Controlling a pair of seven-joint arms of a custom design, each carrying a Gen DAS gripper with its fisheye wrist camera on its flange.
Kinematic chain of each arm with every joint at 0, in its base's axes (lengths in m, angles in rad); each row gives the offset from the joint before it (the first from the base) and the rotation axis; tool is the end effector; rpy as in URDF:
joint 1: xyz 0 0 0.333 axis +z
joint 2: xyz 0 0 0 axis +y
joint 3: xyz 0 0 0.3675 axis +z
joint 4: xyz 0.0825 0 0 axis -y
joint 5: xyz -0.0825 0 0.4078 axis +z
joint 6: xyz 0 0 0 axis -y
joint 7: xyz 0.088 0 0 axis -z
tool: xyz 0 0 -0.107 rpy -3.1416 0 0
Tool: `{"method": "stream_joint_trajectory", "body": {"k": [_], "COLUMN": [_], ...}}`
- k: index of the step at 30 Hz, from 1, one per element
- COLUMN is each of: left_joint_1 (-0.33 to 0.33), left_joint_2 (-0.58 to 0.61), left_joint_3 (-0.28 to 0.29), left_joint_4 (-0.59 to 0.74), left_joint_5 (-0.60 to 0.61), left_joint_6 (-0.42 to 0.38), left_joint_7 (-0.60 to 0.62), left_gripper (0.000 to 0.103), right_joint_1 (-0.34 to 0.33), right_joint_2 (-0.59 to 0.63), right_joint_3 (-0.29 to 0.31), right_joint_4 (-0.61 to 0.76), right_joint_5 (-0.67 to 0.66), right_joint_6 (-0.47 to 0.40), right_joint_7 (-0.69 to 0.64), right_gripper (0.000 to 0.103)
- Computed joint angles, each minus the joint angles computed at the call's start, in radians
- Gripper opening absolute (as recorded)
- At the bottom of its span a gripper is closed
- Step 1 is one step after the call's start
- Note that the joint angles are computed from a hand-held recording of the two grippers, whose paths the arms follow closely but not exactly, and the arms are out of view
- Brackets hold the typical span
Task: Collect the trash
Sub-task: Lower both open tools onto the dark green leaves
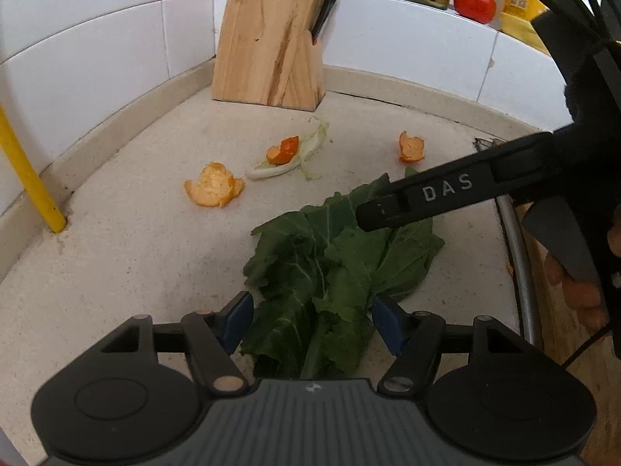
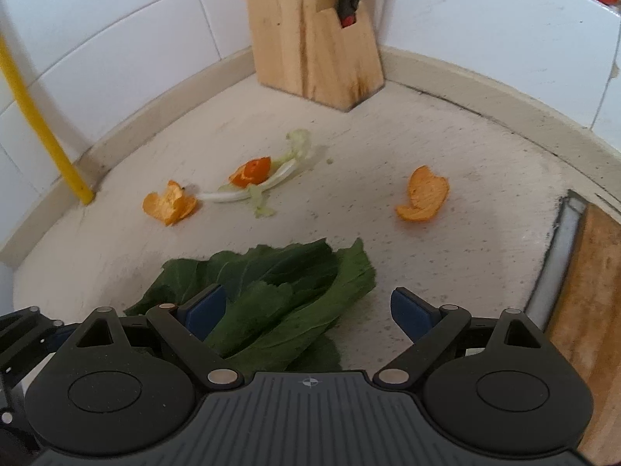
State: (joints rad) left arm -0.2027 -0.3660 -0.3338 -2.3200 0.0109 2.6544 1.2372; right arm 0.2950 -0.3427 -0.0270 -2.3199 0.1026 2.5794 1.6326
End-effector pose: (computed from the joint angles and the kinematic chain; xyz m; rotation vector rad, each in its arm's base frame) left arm 0.4159 -0.2716 0.5936 -1.6560 2.0925 -0.8257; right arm 0.4778 0.1278 0.5829 -1.9408 1.6949 -0.3690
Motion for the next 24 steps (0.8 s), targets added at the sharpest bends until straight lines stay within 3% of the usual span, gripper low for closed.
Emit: {"method": "stream_joint_trajectory", "body": {"k": [10, 22, 24], "left_joint_1": [0.023, -0.025, -0.031], "left_joint_2": [0.030, 0.127, 0.131], "left_joint_3": [-0.008, 0.017, 0.025], "left_joint_4": [0.018, 0.071, 0.072], "left_joint_5": [0.056, 0.053, 0.035], "left_joint_6": [0.033, 0.058, 0.062], "left_joint_7": [-0.009, 0.110, 0.121], "left_gripper": [0.061, 0.064, 0.060], "right_joint_1": [0.000, -0.032, -0.050], "right_joint_2": [0.016, 0.016, 0.013], "right_joint_3": [-0.006, -0.010, -0.003], "right_joint_4": [0.019, 0.031, 0.029], "right_joint_5": [0.023, -0.008, -0.042], "right_joint_6": [-0.018, 0.028, 0.054], "right_joint_7": [-0.025, -0.040, -0.025], "right_gripper": [0.095, 0.095, 0.095]}}
